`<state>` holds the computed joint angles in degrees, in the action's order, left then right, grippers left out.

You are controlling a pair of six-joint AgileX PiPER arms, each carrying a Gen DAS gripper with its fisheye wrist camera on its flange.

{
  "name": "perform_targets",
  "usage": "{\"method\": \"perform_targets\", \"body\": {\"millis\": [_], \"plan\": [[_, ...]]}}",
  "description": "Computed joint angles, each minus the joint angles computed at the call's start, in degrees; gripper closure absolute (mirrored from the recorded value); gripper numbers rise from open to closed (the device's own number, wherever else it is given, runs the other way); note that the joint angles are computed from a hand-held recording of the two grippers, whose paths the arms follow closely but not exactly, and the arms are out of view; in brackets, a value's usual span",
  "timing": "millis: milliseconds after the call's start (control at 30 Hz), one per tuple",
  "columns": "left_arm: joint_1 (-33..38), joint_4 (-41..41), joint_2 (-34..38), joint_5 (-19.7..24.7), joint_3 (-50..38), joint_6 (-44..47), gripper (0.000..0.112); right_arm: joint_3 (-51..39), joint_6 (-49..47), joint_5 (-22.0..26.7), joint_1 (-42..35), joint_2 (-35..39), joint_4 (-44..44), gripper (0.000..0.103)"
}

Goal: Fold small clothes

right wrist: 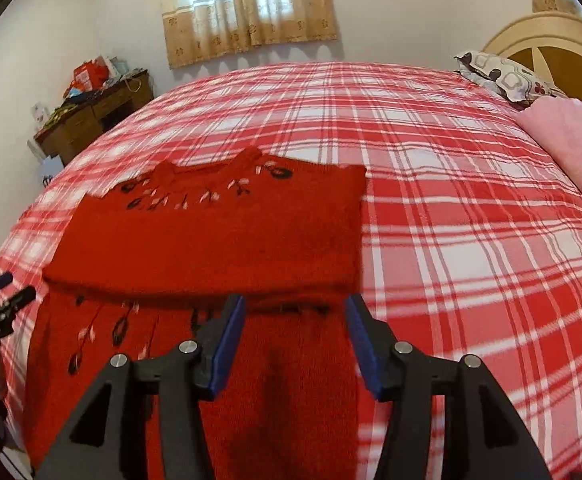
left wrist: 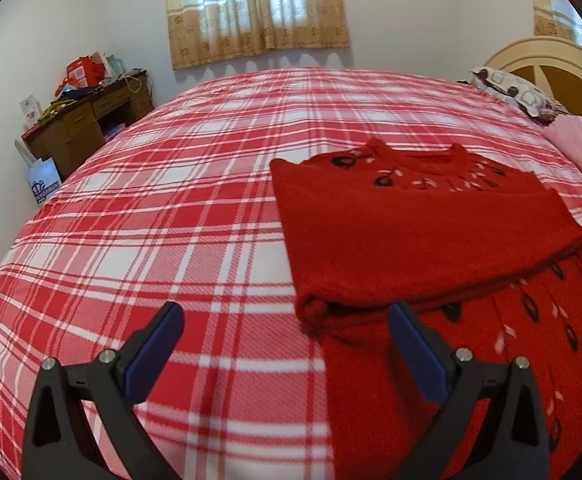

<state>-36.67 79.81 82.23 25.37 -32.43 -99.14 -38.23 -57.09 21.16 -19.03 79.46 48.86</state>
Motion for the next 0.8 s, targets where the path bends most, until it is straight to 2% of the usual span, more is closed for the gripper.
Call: {"method": "perform_targets", "body": {"millis": [300, 800], "plan": [[-7.34, -5.49, -7.17, 2.77, 5.20, 2.41, 0.009, 8.45, -1.48, 4.71, -2.64, -9.35, -3.68, 0.048], [-21.44, -16.55, -15.40, 11.37, 10.23, 6.35, 0.009, 17.24, 3.92, 11.52, -5.07, -24.24, -12.41, 0.046]]}}
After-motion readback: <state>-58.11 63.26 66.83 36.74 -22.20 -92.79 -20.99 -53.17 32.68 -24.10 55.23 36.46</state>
